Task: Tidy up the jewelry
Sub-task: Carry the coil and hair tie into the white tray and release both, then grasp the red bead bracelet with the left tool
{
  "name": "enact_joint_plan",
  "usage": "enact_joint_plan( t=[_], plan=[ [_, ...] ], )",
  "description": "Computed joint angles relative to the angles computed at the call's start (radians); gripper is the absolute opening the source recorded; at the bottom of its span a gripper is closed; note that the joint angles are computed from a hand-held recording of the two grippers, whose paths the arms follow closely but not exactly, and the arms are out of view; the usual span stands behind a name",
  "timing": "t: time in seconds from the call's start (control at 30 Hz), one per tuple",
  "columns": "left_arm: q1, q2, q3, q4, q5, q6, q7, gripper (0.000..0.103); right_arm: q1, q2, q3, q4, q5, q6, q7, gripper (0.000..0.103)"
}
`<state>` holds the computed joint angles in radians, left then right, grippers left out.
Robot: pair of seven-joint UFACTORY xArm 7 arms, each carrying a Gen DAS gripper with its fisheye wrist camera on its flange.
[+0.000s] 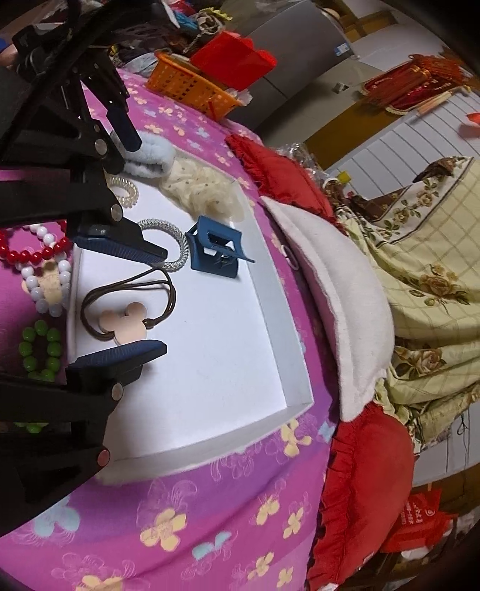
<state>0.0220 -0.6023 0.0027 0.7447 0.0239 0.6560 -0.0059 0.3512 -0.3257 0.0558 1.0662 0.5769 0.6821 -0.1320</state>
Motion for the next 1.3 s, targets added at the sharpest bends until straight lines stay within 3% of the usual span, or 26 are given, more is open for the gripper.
enact_joint_plan(
  t=[0.27, 0.5, 0.67, 1.0, 1.13, 1.3],
  plan=[
    [0.015, -0.121, 0.042, -0.023, -0.056, 0.024, -0.024, 0.045, -0.017, -0.166, -0.030, -0.078, -0.031, 0.039, 0.034, 0.043],
    [-0.031, -0.214, 0.036, -0.077, -0.108, 0.071, -0.028, 0.045, -0.053, -0.287, -0.048, -0.153, -0.134, 0.130, 0.051, 0.043],
    [-0.073, -0.200, 0.014, -0.097, -0.132, 0.093, -0.037, 0.045, -0.052, -0.291, -0.059, -0.175, -0.146, 0.157, 0.044, 0.043],
    [-0.106, -0.071, -0.041, -0.091, -0.086, 0.044, -0.048, 0.045, -0.027, -0.284, -0.026, -0.187, -0.183, 0.143, 0.005, 0.043],
    [-0.100, -0.055, -0.068, -0.091, -0.045, 0.038, -0.051, 0.016, -0.018, -0.281, -0.020, -0.191, -0.186, 0.144, 0.000, 0.043],
    [-0.094, -0.090, -0.019, -0.088, -0.057, 0.103, -0.050, 0.015, -0.006, -0.280, -0.018, -0.196, -0.178, 0.151, -0.002, 0.043]
  ],
)
